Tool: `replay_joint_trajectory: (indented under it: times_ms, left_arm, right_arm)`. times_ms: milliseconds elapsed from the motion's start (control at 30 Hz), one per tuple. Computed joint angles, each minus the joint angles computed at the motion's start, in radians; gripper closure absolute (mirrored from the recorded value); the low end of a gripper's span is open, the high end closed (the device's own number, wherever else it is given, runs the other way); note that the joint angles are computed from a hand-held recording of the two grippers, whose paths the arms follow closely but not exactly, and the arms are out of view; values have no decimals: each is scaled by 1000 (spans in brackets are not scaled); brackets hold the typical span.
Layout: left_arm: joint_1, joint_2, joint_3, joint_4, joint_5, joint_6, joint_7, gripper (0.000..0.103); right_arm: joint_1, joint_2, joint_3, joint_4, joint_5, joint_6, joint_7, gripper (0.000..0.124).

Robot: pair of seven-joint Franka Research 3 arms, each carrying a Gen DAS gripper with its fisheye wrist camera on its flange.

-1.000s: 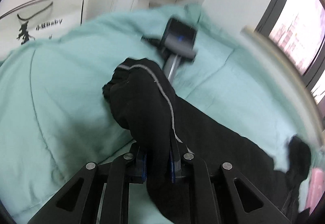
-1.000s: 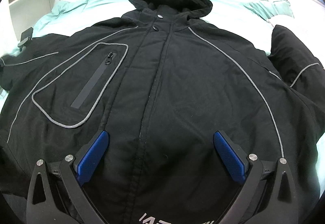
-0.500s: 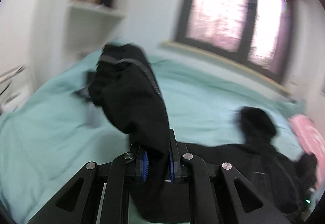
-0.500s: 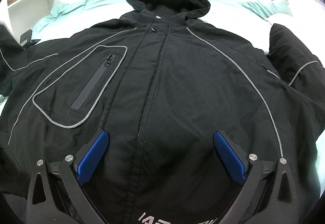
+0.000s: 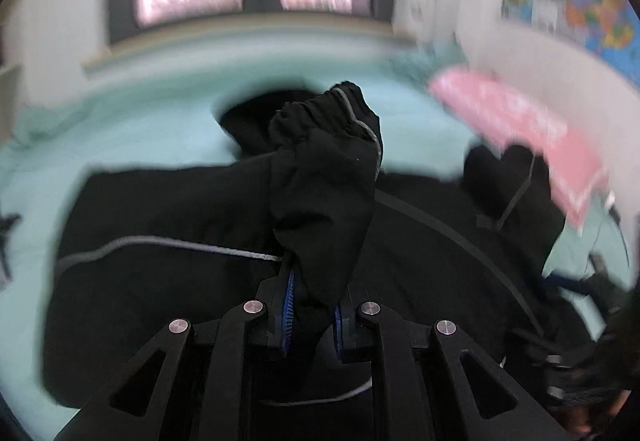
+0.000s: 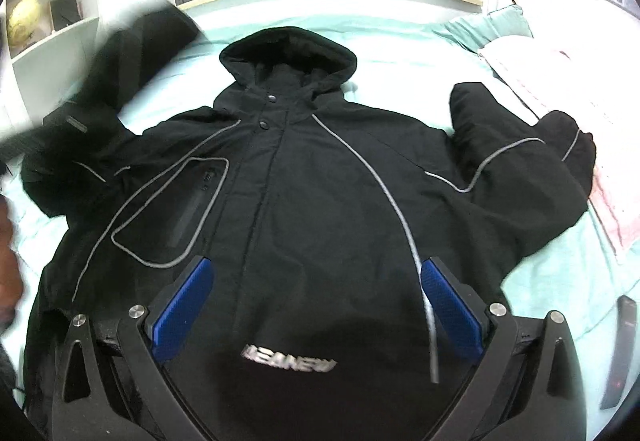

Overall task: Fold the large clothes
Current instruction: 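Lift the held sleeve and fold it across the jacket body with the left tool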

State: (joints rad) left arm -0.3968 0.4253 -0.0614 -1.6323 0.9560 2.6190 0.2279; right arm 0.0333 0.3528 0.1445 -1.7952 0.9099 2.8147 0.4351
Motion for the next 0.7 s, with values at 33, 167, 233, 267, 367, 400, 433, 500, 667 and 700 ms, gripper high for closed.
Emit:
replay_joint_trajectory:
  times_ms: [33,167,233,267,367,400,433,500,667,700]
  left_arm:
    - [25,62,-37,57,-86,-8,80,88]
    - [97,215,-141,182,-359,-42,352,78]
    - [83,196,-121,141,-378,4,353,66]
    - [77,180,-112,123,-388,36,352,61]
    - [113,83,-124,-37,-462,265,364,34]
    - [113,53,-118,-80,-475,332,360,31]
    - [97,17,-95,-127,-475,395,340,30]
    - [26,-57,-2,-207,-438,459,263,30]
    - [-191,-238,269,-340,-91,385,-142,30]
    - [-209,-277,284,-363,-15,329,-211,30]
  right_arm:
    - [2,2,-8,4,-17,-6,7,21]
    - [0,-2,-24,1,-69,-23,13,21]
    - [0,2,-32,12,-100,-50,27,21]
    - [1,8,-35,22,-113,-63,36,21]
    - [-14,28,-36,80,-130,-165,74,21]
    - [-22,42,-36,115,-130,-220,95,21]
    - [-25,50,-35,133,-128,-250,108,21]
    - [-26,72,-38,184,-135,-318,144,21]
    - [10,166,-52,326,-214,-432,308,21]
    - [18,206,-53,382,-227,-465,369,21]
